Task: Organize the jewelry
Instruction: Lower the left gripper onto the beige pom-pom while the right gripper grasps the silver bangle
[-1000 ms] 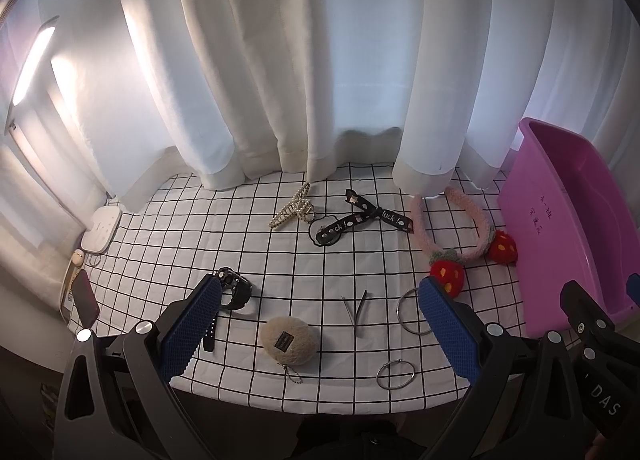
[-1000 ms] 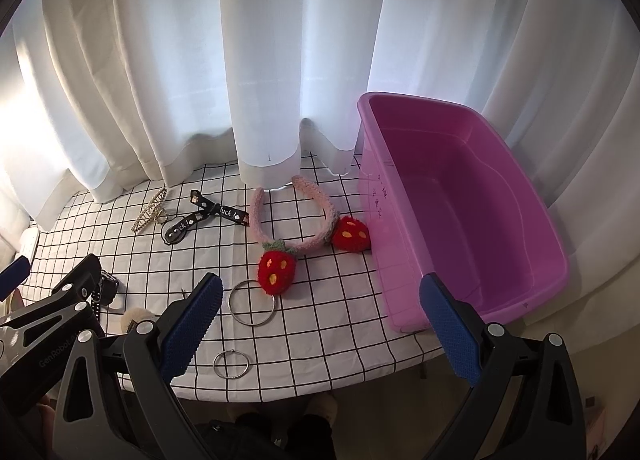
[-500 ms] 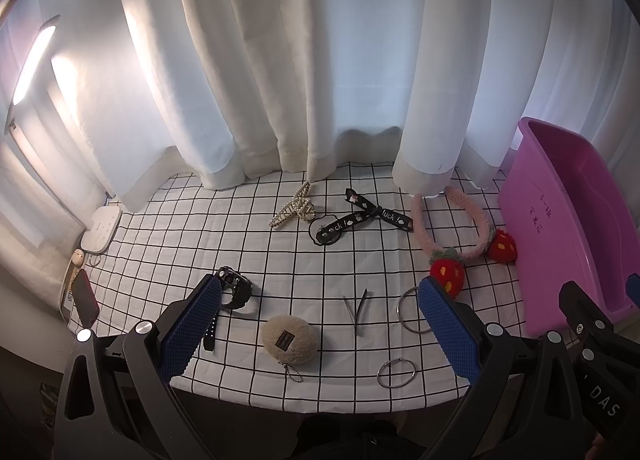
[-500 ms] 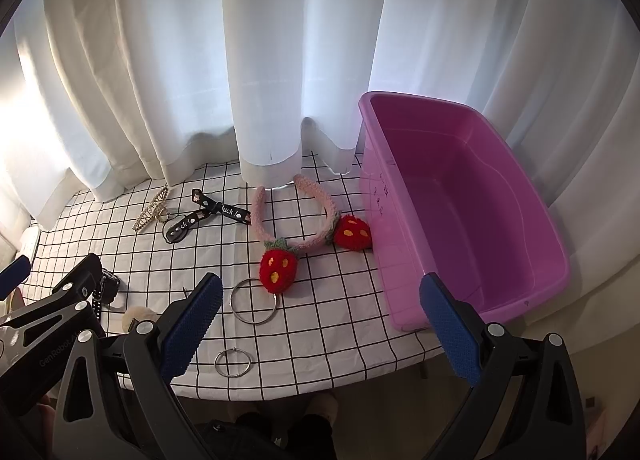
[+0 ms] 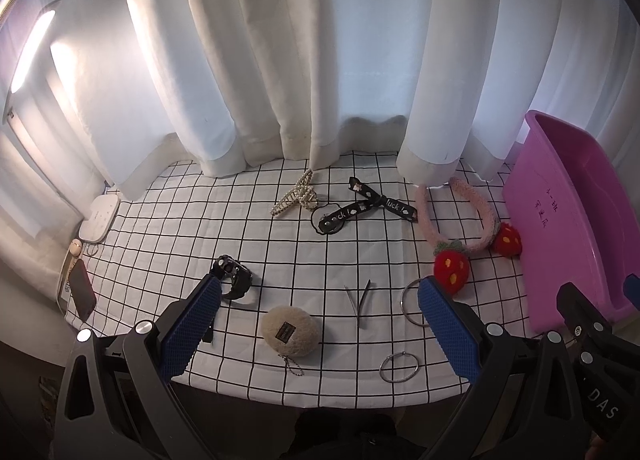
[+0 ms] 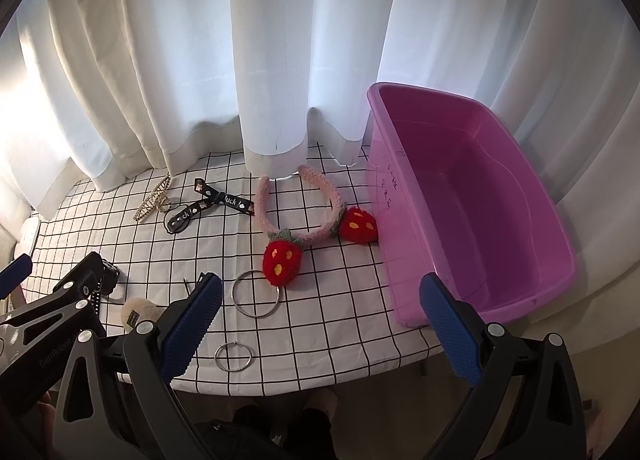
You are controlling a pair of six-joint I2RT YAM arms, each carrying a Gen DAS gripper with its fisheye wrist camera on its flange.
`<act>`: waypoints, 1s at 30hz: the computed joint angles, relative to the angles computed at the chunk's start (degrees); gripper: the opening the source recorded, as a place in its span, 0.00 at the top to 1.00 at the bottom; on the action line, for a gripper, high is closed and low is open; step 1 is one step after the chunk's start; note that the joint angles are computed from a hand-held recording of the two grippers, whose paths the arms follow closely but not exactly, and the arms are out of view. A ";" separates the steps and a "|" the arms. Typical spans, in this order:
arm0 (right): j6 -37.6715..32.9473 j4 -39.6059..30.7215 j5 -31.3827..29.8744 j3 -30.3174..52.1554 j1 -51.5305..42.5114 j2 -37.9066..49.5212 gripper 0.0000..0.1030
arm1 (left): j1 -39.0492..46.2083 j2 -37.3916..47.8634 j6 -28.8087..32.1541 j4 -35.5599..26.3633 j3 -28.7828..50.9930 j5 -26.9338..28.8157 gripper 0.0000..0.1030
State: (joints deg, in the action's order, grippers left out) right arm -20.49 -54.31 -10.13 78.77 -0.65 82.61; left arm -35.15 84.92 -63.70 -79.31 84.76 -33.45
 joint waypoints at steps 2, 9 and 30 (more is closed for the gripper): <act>-0.75 0.80 0.27 -1.02 0.58 0.12 0.08 | 0.88 -0.84 0.01 0.89 -2.11 1.00 0.06; -3.03 2.14 -1.83 -4.56 1.54 4.53 0.08 | 5.68 -8.71 1.82 9.75 -17.63 6.61 0.06; -4.23 21.67 0.47 -29.20 12.58 12.51 0.09 | 15.48 -12.62 11.46 40.48 -50.93 16.38 0.06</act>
